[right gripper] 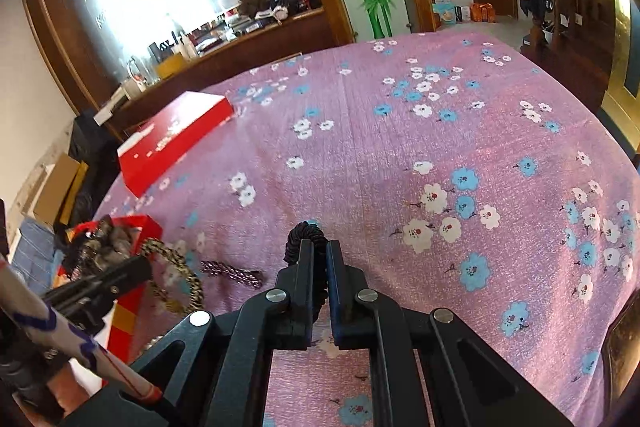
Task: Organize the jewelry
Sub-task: 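Grasp the black hair tie with the right gripper while the left gripper grasps the leopard hair tie, then carry the black hair tie and leopard hair tie over the red box with both grippers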
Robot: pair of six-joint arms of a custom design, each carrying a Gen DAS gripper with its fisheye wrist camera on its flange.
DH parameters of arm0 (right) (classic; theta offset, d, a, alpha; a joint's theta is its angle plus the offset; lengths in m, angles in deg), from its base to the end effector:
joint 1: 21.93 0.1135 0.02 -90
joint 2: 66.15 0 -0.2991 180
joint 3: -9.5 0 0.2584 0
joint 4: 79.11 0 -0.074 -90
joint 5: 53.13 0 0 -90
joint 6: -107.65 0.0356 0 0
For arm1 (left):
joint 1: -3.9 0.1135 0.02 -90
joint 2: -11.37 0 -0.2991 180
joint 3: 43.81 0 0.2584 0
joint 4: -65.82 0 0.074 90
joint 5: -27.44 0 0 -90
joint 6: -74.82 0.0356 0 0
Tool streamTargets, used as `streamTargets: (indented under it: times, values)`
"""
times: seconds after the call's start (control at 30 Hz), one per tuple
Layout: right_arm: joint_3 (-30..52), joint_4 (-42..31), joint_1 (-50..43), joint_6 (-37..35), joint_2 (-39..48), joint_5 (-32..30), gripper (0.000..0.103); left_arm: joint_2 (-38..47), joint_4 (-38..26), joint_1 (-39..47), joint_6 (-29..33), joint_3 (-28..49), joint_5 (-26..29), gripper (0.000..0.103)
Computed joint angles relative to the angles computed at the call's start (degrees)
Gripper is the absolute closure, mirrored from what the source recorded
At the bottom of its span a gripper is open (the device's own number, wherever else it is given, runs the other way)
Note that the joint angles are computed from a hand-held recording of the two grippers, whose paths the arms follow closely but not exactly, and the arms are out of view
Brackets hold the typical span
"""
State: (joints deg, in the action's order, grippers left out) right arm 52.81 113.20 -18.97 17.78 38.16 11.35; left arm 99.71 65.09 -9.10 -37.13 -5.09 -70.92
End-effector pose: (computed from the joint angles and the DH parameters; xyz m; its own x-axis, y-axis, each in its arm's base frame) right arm 0.2881 0.0303 0.0976 -0.7509 -0.0368 -0.6594 -0.3289 0.8866 0.3251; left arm 0.2432 -0.0508 0.1315 -0.7452 -0.2075 -0.6337 -0.1578 0.9782 -0.1347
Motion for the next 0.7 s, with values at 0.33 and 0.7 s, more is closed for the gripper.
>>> streamTargets:
  times: [0.33, 0.7]
  values:
    - [-2.9, 2.8, 0.5, 0.2, -2.9, -2.3, 0.096, -1.4, 0.3, 0.8, -0.5, -0.7, -1.1, 0.098]
    - [-3.7, 2.6, -0.1, 0.1, -4.4, -4.4, 0.096, -2.6, 0.7, 1.8, -0.7, -1.4, -1.5, 0.098]
